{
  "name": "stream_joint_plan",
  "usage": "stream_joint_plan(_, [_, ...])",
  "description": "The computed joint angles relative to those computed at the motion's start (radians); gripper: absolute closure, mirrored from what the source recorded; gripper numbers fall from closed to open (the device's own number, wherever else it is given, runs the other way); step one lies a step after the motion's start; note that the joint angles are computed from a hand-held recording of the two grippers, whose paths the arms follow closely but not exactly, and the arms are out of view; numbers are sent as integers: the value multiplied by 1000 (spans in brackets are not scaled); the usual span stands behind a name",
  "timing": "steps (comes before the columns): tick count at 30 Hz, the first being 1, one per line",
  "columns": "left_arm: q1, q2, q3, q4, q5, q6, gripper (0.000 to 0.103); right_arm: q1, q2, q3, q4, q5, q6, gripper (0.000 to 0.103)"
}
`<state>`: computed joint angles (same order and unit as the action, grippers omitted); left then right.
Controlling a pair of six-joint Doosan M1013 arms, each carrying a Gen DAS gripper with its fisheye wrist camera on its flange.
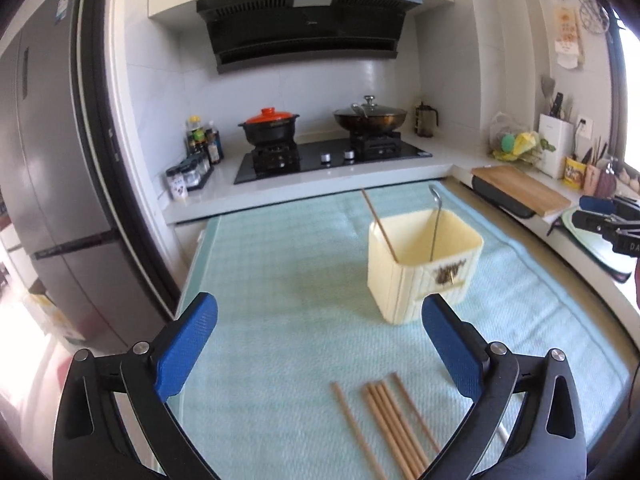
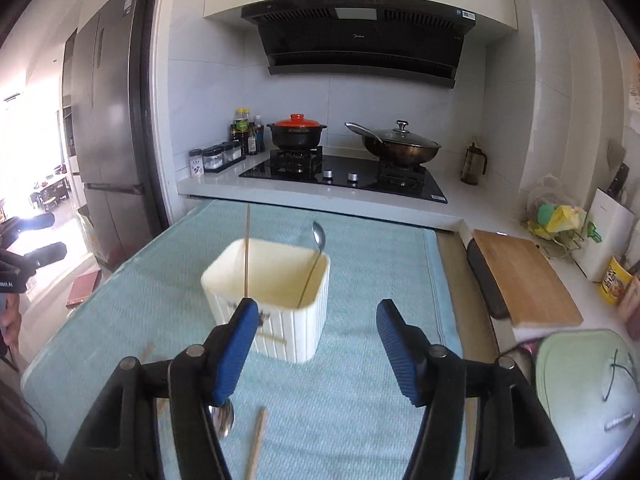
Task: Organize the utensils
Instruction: 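Withdraw both tools from the holder back over the utensils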
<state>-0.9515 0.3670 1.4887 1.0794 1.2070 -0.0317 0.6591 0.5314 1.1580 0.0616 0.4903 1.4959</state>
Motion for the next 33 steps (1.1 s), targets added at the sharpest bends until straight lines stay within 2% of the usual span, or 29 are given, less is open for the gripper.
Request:
stream_joint_plan(3, [-44,-21,75,-44,-39,-142,1,13,-85,174,-69,-92,70,40])
stream_joint_plan(5, [-59,-14,92,-123,-60,-155,1,25,-134,286,-152,-174,168,40])
stream_joint_plan(7, [-77,3,103,-181,-47,-205,1,40,-177,393,-305,-262,360,38])
stream_joint_plan(9, [-93,12,127,-204,-60,-305,1,51,-204,468,-423,-311,537,27])
stream_joint_plan(11, [-105,23,137,-226,-73,-354,1,60,-221,516,-473,-318,630,24])
stream_joint_plan(13, [-109,37,132,-248,-72,-345,1,76,-226,542,-606,-302,754,24])
stream_joint_plan(15, [-114,48,130,-245,-62,-365,1,92,-220,547,-667,-262,776,24])
stream_joint_plan(18, [-119,37,158,-194,-100,-432,1,101,-207,544,-652,-232,743,24])
stream_joint_plan(21, [-117,30,171,-182,-110,-470,1,111,-200,546,-769,-213,861,24])
stream_joint_plan(27, [-110,41,172,-206,-115,-479,1,111,-197,549,-719,-204,839,24])
stream_joint_plan(30, [-107,50,170,-218,-118,-484,1,104,-195,547,-619,-202,763,24])
stream_joint_plan(33, [-99,54,169,-227,-132,-474,1,102,-192,545,-572,-196,723,24])
